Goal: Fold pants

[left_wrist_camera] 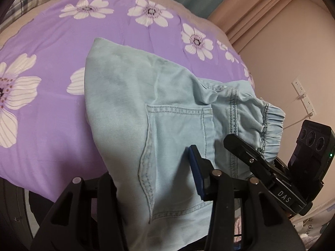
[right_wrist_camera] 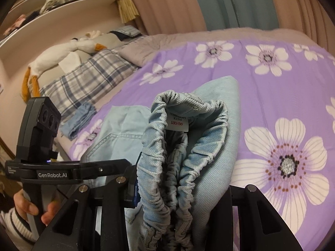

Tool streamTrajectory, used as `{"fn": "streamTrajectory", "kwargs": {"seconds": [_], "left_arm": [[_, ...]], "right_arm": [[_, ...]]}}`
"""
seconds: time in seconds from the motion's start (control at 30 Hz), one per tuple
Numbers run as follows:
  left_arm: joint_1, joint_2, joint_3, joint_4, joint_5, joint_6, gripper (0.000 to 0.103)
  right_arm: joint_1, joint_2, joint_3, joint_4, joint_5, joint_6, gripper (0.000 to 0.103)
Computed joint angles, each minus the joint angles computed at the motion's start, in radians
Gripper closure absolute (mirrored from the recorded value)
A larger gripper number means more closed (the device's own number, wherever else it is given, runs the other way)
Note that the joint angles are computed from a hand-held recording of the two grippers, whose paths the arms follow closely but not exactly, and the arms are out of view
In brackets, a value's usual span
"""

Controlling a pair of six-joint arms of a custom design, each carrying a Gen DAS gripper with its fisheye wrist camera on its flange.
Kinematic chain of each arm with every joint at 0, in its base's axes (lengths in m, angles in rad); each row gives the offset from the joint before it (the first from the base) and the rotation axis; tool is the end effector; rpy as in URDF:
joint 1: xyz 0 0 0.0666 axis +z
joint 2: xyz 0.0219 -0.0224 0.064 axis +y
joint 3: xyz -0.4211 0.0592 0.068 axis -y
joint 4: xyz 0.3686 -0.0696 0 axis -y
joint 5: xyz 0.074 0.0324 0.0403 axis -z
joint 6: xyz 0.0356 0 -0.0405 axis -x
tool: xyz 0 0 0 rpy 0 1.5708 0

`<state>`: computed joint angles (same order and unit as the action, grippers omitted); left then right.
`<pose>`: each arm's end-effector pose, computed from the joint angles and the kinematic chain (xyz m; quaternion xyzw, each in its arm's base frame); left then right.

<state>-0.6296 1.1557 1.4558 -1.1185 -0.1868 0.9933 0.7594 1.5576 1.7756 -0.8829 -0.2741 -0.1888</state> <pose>0.2791 -0.1956 0.5726 -0.2012 0.9045 -0.2056 0.3147 0.3775 0.3711 0.5653 -0.3081 0.8379 0.3072 0.3296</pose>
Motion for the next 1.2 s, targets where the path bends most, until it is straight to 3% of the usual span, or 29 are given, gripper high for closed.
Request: {"fn": "streamTrajectory", "kwargs": {"seconds": [0.43,0.93,1.2], "left_arm": [[-0.014,-0.023,0.079,-0.027,-0.112,-0.057,0.059],[0.035,0.012,0.202,-0.048,-0.16,-0.189,0.059],[0.081,0.039,0.232,-0.036,-0.142,-0.245,0.059]], "right_arm": [[0.031,-0.008,0.053,0.049,0.033,0.065,0.063],[0.037,0.048,0.183,0.076,0.06,0.113,0.063],[0.039,0.088,0.241,0.081,0.082,0.13,0.063]]}}
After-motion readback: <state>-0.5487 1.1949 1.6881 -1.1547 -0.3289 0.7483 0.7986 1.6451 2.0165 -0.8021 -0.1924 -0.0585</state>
